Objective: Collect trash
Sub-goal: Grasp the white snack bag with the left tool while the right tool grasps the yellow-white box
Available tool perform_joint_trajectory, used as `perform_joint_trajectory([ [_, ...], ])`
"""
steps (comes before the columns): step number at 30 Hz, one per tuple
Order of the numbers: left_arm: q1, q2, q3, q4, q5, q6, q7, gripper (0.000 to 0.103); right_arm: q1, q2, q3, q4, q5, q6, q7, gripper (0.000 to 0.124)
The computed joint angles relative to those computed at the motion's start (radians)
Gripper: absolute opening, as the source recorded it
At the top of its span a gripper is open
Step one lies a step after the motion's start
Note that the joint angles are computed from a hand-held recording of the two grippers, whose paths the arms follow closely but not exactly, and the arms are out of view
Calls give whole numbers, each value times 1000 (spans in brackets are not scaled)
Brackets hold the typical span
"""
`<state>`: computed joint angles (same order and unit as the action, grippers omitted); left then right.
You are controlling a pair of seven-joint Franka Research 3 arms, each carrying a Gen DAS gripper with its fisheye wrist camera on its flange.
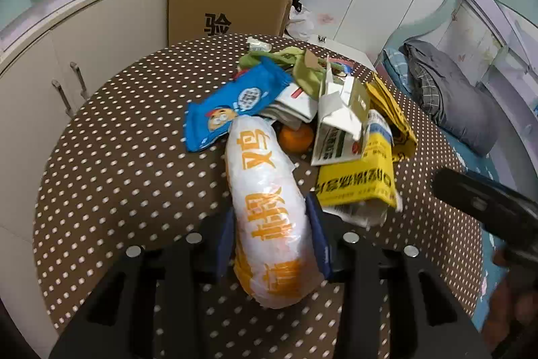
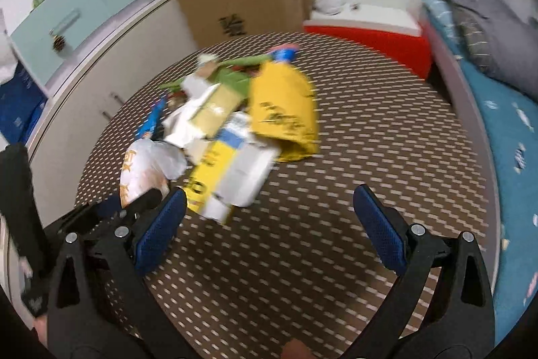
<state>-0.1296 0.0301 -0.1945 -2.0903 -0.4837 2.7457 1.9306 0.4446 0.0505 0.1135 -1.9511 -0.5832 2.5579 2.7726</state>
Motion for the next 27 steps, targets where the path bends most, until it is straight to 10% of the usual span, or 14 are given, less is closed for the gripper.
perform_joint_trajectory([
  [11,-25,-128,60,-140,10,27,19,40,50,125,-54,88,174,81,-179,43],
  [27,-136,-221,92,-218,6,60,62,38,-82,-253,71,-385,325,370,-247,43],
])
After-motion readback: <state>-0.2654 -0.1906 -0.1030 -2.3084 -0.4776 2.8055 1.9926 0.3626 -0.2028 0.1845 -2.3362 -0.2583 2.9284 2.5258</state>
